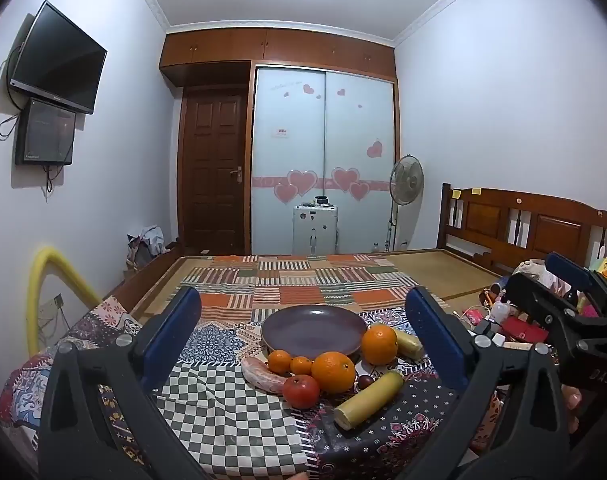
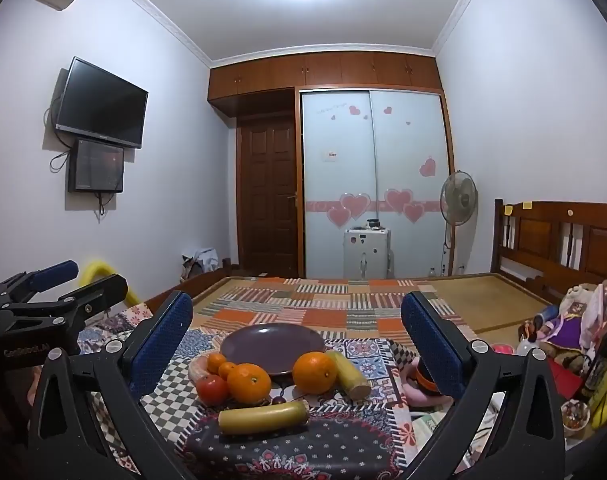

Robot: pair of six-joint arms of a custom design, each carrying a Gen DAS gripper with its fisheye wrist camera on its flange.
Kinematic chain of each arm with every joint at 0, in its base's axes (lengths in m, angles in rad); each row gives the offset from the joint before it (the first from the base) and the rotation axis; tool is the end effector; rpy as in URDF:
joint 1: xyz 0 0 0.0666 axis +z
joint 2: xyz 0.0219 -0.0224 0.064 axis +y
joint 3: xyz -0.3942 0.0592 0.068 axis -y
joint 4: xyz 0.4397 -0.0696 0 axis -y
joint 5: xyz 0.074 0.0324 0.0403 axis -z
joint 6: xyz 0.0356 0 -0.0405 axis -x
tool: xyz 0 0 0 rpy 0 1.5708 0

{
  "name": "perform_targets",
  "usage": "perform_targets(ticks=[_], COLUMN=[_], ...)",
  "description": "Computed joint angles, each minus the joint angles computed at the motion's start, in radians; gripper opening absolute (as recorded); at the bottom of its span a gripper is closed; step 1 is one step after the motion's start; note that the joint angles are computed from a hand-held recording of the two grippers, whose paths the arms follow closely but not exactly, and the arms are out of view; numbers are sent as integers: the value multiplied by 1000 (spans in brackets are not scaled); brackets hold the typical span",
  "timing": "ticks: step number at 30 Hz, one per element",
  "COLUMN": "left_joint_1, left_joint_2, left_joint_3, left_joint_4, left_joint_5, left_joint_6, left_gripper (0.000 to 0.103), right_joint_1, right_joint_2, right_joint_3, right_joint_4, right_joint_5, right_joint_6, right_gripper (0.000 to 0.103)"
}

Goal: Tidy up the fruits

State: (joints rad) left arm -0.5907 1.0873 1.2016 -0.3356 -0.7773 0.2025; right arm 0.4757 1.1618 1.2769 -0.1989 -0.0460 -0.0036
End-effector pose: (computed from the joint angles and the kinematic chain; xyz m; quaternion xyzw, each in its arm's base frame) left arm 0.3730 -0.2205 0.5394 -0.0929 0.7547 0.0496 0.6475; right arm 0.4203 0.2179 0.5605 -0.1872 0.7119 0.1771 0.6533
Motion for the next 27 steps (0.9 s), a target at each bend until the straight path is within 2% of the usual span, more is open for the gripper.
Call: perform_targets(ticks=[22,27], left_joint_1=[-16,-13], left_joint_2=[-5,-7], left_joint_3=[-10,-4], left_joint_4=[43,30], left_joint_5=[-23,-11], left_joint_6=[-45,-36], left_gripper=[103,103], right_joint_1=[7,8], right_joint_2=[-3,-4], right_joint_3=[10,13], right_joint_4=[-18,-22], right_joint_5=[4,6], right_joint_6=[-12,-18], right_gripper=[103,103])
